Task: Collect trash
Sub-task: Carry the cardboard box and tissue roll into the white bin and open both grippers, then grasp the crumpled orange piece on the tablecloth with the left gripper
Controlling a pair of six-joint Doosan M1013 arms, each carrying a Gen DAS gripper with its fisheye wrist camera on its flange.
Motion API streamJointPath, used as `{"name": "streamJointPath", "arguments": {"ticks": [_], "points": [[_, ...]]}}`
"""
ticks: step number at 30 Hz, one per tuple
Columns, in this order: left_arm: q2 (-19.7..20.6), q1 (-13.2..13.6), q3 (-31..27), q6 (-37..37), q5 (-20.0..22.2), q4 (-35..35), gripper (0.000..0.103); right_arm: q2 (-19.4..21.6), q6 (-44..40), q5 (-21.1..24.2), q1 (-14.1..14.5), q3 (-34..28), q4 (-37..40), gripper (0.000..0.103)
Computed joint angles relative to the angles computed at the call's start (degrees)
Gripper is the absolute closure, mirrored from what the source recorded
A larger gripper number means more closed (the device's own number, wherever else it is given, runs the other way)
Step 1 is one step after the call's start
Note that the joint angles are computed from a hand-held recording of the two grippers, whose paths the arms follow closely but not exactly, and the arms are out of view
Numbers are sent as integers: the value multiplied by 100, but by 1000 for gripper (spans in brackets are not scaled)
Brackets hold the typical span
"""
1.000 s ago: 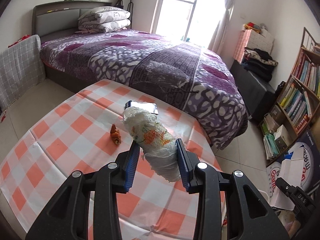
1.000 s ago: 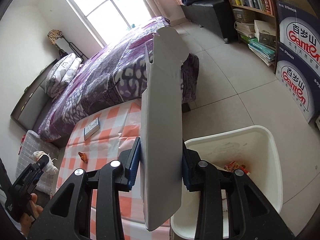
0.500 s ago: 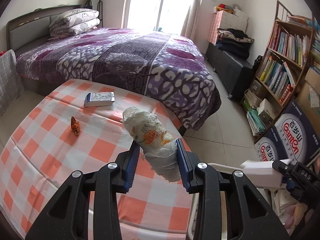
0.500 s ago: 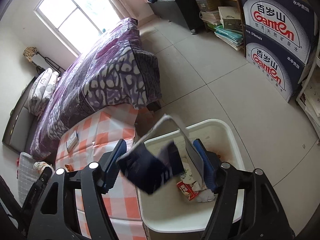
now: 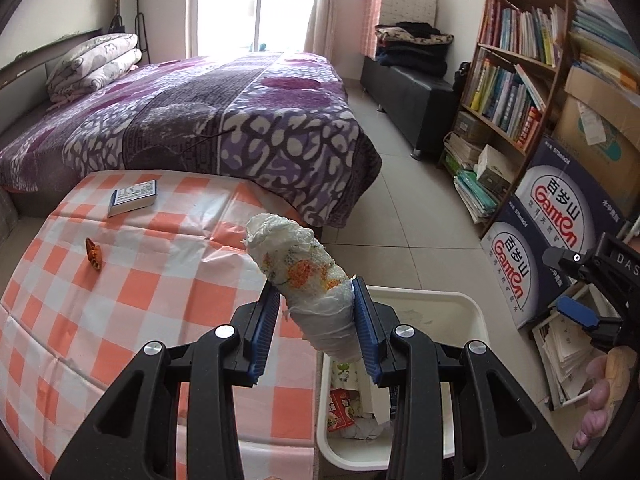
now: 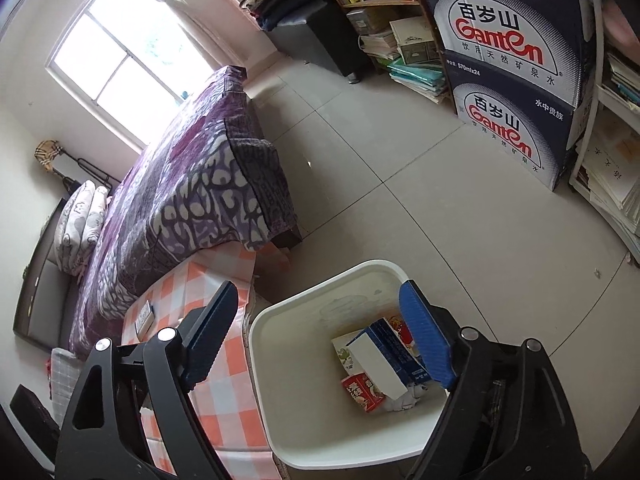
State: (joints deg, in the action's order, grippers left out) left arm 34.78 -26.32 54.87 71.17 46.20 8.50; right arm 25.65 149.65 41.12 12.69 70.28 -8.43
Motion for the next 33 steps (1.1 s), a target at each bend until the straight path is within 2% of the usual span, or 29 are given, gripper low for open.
{"name": "streamJointPath", "arguments": {"ticks": [8,11,12,13,17,19,24,28,33], "points": [[63,-160,-71,506,14,-337,65,-150,261,-60,-100,240,-129,23],[124,-153,-176,908,116,-849,63,-185,344,-56,-130,301,-184,22],[152,-152,-227,995,188,-987,57,-196,385,-48,-140,320,-213,21],[176,-145,-267,1090,242,-1150,47,-203,413,-44,-142,331,-231,20],[215,-125,-335,1294,338,-1466,38,-222,568,-12,-157,365,-331,15],[202,-131,-304,1257,304,-1390,29,-196,607,30,-148,329,-364,13],[211,-113,-286,994,434,-890,23,-62,679,251,-57,129,-583,8],[333,23,-371,804,842,-573,21,71,538,332,5,-71,-452,7],[666,345,-721,226,1670,158,21,279,122,364,52,-379,178,7]]}}
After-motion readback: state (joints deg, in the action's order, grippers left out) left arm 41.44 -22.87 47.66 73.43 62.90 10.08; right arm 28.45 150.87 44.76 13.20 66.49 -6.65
